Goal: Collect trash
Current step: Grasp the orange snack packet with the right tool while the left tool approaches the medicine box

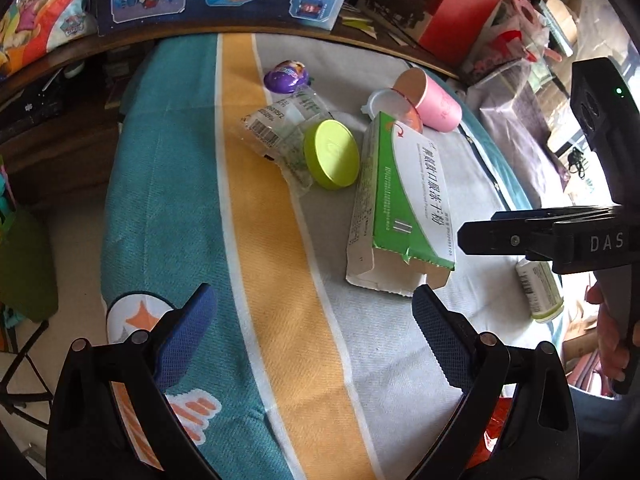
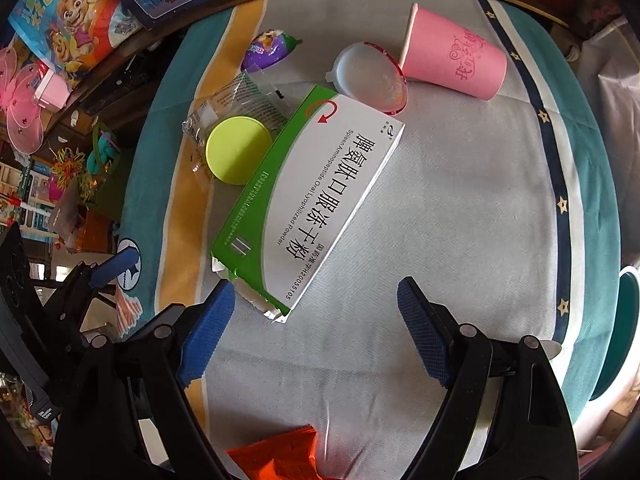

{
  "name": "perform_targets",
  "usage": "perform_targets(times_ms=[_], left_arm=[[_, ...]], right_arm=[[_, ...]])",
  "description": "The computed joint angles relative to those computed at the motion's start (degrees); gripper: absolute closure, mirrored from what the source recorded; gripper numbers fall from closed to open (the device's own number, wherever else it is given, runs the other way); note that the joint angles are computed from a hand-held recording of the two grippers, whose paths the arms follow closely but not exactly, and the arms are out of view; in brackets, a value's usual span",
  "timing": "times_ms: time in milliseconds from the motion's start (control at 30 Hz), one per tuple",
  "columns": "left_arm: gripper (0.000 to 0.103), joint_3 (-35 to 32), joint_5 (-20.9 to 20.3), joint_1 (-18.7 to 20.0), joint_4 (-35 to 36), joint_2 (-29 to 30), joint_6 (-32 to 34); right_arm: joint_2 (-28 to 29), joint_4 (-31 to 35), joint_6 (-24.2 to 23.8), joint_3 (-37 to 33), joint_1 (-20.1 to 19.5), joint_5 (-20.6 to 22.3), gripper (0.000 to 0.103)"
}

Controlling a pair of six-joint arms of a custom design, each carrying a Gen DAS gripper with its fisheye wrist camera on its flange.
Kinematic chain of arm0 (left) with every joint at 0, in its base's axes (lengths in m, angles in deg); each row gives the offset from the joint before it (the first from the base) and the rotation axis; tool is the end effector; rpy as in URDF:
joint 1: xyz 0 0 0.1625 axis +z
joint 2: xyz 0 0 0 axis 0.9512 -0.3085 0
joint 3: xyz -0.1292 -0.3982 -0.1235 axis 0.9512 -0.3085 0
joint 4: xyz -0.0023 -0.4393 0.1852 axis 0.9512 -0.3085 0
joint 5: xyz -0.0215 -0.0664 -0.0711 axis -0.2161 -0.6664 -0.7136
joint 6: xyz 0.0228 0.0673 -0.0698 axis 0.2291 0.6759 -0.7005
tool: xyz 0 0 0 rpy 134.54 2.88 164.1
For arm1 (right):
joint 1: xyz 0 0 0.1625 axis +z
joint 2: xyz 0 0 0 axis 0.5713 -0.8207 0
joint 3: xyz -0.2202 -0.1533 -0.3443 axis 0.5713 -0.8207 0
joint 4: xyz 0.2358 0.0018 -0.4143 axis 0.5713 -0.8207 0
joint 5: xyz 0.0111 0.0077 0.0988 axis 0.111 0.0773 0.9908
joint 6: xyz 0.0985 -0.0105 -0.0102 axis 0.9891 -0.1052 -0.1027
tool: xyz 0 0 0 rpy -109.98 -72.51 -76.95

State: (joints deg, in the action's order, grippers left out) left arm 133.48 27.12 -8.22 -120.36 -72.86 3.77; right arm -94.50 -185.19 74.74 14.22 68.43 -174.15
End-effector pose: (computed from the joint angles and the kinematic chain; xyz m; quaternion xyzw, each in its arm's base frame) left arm -0.1595 -0.7311 0.1912 0.1917 0.9447 -0.1703 0.2042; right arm 0.2585 -0.7629 0.1193 0.0493 -0.9526 0.0774 0.2900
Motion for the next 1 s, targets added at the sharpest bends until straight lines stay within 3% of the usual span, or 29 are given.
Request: perform_targets(times_ms=[200, 367, 533, 600, 633, 667, 1000], left_arm=[[0.005, -0.7, 0.6, -0.7, -3.2, 3.1, 6.6], [0.027, -2.8, 0.9, -0.7, -3.7, 5.7, 10.9], [0.038, -2.5, 1.2, -1.2, -8.0, 7.3, 16.7], [0.064, -2.2, 0.2, -1.2, -8.8, 7.6, 17.7], [0.083, -2.5, -0.2, -1.2, -7.7, 7.9, 17.4], [0.09, -2.5, -0.5, -1.2, -7.1, 7.9, 17.3], [0.097, 4.0, 0.6, -2.9, -7.6, 3.5, 14.7]], right_arm=[[-1.6, 1.2, 3.0, 1.8, -1.3, -0.7, 0.023], [-3.7, 1.4, 3.0, 4.3, -1.8, -0.9, 0.023], [-5.4, 1.5, 3.0, 6.9, -2.3, -0.7, 0.023], [-5.9, 1.3, 3.3, 7.7, -2.6, -0.5, 0.023], [-6.1, 1.2, 3.4, 8.2, -2.6, -0.4, 0.023], [-6.4, 0.9, 3.4, 8.7, -2.6, -0.4, 0.023], [-10.5, 0.9, -3.3, 15.6, -1.1, 2.9, 0.023]])
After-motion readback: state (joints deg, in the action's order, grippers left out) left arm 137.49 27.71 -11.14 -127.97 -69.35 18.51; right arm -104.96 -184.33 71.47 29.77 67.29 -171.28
